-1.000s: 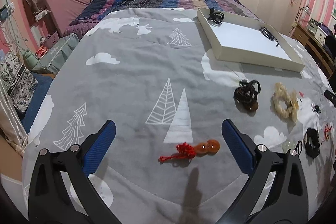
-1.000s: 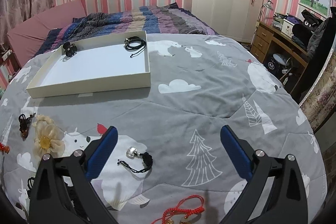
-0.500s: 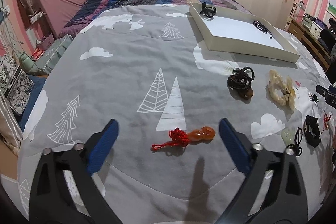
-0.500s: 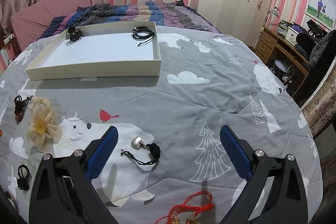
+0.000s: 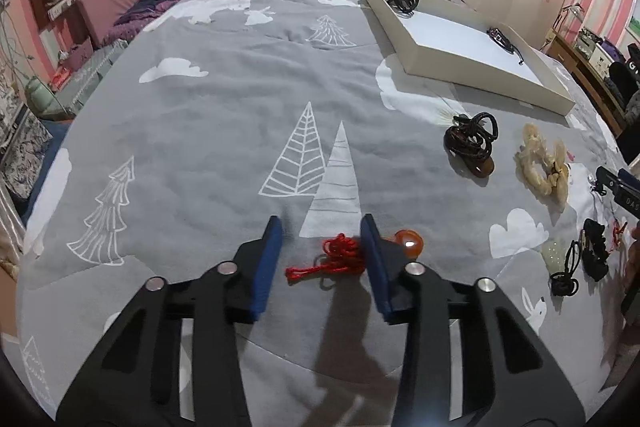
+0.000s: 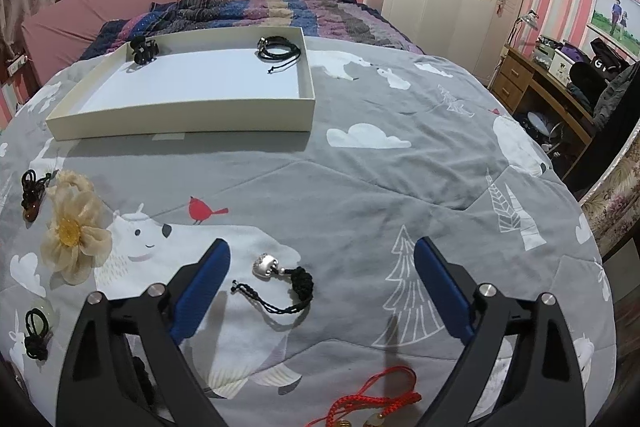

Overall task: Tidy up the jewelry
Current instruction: 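Grasp the red tassel gourd with the left tool while the right tool grasps the silver charm keychain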

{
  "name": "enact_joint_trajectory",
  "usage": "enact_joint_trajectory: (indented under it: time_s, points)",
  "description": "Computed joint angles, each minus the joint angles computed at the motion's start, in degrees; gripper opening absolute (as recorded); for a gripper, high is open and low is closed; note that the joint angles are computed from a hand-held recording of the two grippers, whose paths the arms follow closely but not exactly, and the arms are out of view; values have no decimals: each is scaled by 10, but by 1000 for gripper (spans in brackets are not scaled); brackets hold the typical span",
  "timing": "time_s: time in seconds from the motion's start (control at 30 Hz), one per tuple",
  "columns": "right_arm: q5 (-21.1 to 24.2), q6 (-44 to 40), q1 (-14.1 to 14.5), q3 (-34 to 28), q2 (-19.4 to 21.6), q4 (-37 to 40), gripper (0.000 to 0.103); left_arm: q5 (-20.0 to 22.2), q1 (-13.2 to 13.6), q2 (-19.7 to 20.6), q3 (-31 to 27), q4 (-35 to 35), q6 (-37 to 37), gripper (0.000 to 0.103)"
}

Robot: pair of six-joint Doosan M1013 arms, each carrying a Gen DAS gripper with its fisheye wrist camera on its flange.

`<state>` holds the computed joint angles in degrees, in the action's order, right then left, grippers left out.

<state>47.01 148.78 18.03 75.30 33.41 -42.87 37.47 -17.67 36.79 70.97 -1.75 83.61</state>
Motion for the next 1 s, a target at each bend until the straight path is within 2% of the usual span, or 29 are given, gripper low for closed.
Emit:
enact_joint_trajectory:
  time_s: [0.3,0.6,1.0]
  points:
    - [0,3,-2,-1,2,1,93,0,-5,-1,1,14,-2,36]
    - [2,4,-3,-1,2,1,93,1,-6,-3,4,7,7,12]
    - [0,3,-3,1,1,2,93,-1,-4,1,-2,18,-12,8]
